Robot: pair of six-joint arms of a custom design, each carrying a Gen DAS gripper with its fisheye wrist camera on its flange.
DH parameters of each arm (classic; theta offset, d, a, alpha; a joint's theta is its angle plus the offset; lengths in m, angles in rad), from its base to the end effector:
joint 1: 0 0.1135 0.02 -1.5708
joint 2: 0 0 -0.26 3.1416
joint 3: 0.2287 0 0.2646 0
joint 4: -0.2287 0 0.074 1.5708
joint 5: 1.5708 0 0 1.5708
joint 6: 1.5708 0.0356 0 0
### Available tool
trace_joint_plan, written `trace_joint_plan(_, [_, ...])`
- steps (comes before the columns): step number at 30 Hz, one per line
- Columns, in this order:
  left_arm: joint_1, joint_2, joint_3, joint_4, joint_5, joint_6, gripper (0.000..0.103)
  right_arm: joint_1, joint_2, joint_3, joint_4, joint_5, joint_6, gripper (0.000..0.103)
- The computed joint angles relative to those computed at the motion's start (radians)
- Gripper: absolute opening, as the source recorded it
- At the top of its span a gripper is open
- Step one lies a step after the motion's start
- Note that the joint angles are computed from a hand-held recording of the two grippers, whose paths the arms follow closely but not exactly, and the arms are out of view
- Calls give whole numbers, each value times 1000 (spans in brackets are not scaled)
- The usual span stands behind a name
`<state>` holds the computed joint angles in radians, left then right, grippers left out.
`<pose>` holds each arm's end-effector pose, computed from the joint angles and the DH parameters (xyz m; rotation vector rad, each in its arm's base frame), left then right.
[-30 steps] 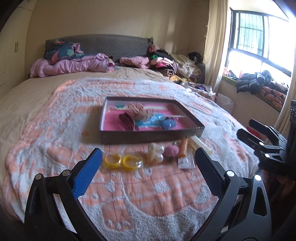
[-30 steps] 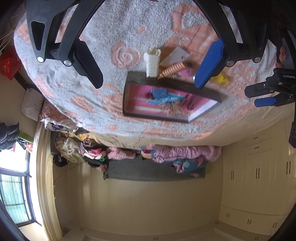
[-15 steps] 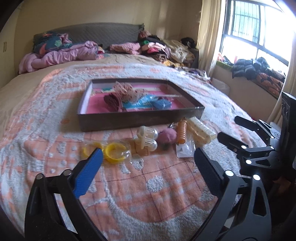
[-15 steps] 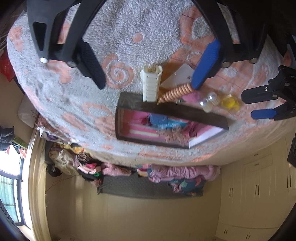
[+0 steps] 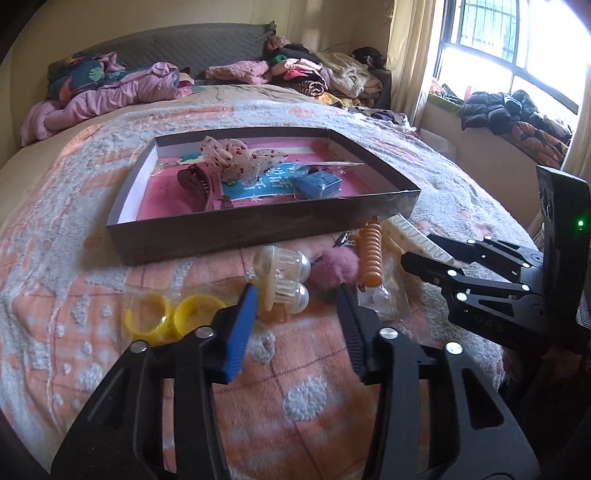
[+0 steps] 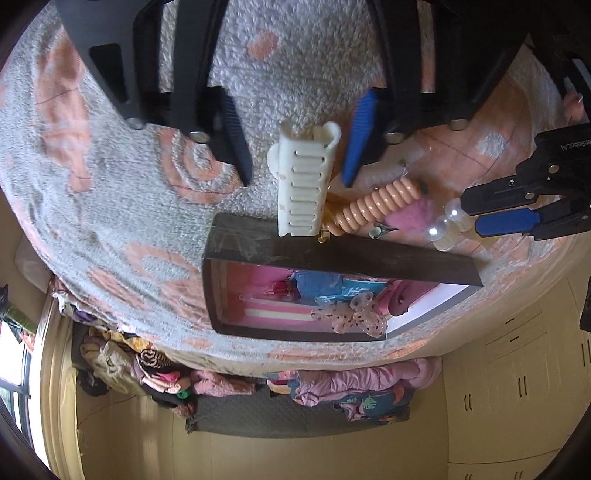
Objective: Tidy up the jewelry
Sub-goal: 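Grasp the white comb clip with the right tool while the left tool grasps the clear pearl clip, then carry the comb clip and pearl clip over the tray with both tools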
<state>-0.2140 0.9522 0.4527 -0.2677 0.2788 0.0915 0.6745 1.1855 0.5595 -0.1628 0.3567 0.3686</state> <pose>0.1954 -0.0525 0.1794 0.4916 2.2805 -0.3867 0.1967 0.1414 0.1759 -0.1810 2.2935 0.1126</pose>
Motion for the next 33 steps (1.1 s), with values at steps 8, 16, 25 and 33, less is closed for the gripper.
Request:
trace_joint_plan(8, [-17, 106, 37, 38, -21, -20, 23, -4, -41, -17, 1, -11, 9, 26])
trace_joint_plan(16, [-9, 162, 63, 45, -21, -33, 22, 4, -151, -52, -49, 2, 55, 26])
trace_joint_plan(25, [11, 35, 43, -7, 42, -57, 19, 62, -283, -69, -150, 56, 116, 26])
trace_joint_plan(33, [75, -100, 49, -95, 100, -60, 19, 157, -317, -37, -212, 106, 163, 26])
